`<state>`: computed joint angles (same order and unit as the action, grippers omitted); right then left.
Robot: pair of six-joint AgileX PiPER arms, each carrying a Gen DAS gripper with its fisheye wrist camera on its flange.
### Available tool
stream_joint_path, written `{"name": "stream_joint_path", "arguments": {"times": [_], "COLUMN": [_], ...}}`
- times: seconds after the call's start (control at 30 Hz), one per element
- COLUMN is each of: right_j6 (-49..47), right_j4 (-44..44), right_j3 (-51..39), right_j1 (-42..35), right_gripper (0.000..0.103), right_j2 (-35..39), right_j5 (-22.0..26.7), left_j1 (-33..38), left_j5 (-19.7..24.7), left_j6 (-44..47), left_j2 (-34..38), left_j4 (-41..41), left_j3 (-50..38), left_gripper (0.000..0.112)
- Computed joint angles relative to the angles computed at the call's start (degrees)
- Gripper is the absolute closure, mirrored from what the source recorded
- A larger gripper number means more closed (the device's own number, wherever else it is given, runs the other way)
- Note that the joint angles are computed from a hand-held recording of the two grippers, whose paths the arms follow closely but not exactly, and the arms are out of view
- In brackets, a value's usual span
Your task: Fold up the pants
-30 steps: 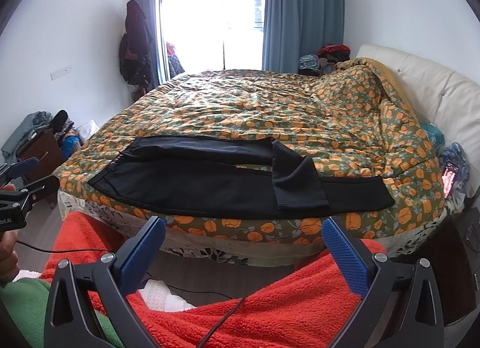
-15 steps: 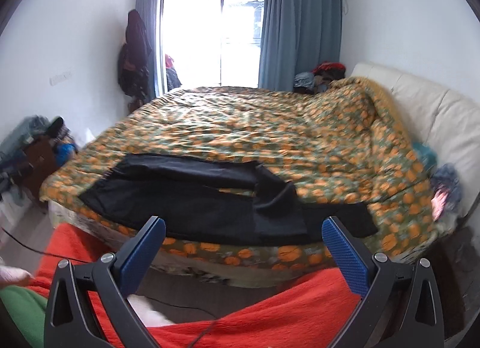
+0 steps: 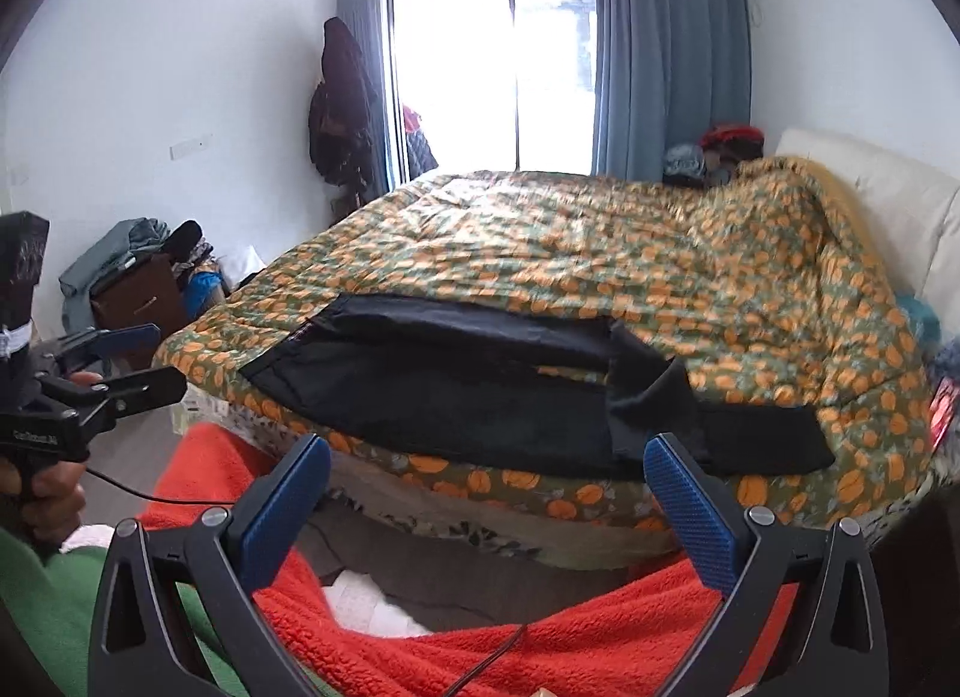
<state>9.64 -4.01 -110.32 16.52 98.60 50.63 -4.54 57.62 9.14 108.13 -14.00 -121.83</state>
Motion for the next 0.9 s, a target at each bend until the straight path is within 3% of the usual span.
{"name": "stream_joint_path", "arguments": {"times": [0.27,0.9], "right_j6": [2.01,2.61], "right_j4": [-0.48,-1.44], "right_j3": [-1.70,-3.46], "right_j1": [-0.46,-0.08], "right_gripper": [0.000,0.000], "right_j2": [1.49,2.88], "right_j5": [2.28,3.67], "left_j1": [-1.69,-1.80], "left_j5": [-2.57,-1.53], "left_j6": [-0.79,-0.72], "left_j2": [-1.74,-0.69], "left_j4": [4.05,3.96], "left_j3": [3.06,1.35], "left_gripper": [0.010,0.010]}}
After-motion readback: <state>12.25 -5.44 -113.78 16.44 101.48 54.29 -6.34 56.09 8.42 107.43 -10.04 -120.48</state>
